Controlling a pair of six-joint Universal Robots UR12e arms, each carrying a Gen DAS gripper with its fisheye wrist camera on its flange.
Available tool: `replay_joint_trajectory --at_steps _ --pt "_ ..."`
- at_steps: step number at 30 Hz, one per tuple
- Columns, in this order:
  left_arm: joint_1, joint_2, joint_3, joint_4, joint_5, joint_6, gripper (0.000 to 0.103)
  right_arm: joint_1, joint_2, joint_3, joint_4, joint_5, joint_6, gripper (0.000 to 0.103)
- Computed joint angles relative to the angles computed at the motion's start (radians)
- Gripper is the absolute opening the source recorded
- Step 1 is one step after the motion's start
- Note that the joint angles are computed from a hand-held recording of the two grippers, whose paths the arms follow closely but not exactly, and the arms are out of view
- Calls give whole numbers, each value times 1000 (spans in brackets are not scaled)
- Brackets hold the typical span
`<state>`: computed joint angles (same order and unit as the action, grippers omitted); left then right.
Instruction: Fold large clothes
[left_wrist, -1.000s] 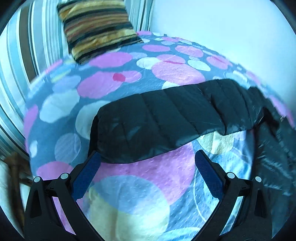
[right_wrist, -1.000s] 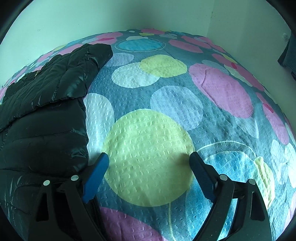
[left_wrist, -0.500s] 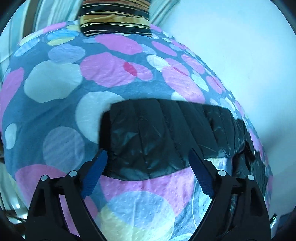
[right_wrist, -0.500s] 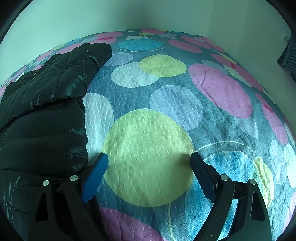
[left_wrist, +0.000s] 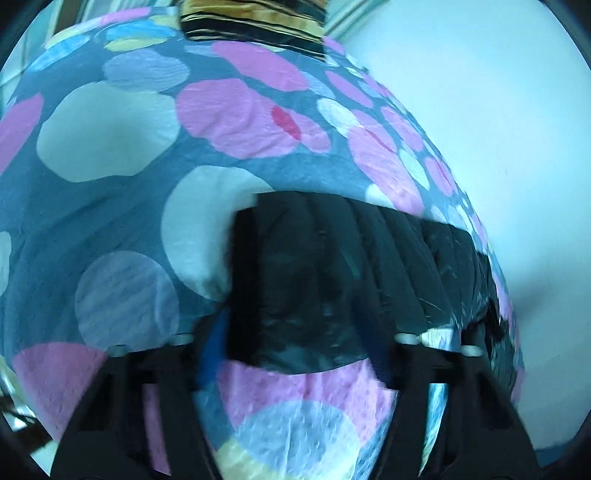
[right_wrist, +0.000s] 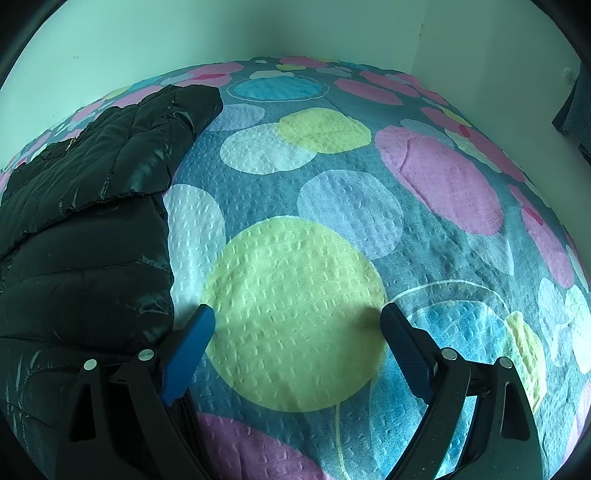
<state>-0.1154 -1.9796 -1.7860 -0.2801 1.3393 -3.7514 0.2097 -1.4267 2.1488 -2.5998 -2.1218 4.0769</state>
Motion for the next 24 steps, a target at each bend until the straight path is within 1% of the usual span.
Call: replay_joint_trajectory --at_steps 1,2,4,5,8,10,12,16,18,24 --pt "2 -2 0 2 0 -1 32 0 0 0 0 0 0 90" --pt "0 -3 0 4 12 -5 29 -1 -1 1 1 0 0 90" --pt "-10 -3 3 9 58 -2 20 0 1 -2 2 -1 1 90" --pt "-13 -2 4 8 74 7 20 0 1 -1 1 0 0 91" --pt "-40 2 20 12 176 38 16 0 0 -1 4 -1 0 91" --pt "-57 6 29 23 230 71 16 2 2 -6 15 -3 10 91" --pt "-71 12 39 42 261 101 15 1 -1 -3 15 -3 10 91" --pt "-103 12 82 72 264 170 15 0 -2 -2 15 -3 9 91" --pt "-130 4 122 76 259 228 15 1 -1 -4 14 -3 9 91" --pt "-218 -65 261 73 216 367 15 0 -2 -2 14 -2 9 91"
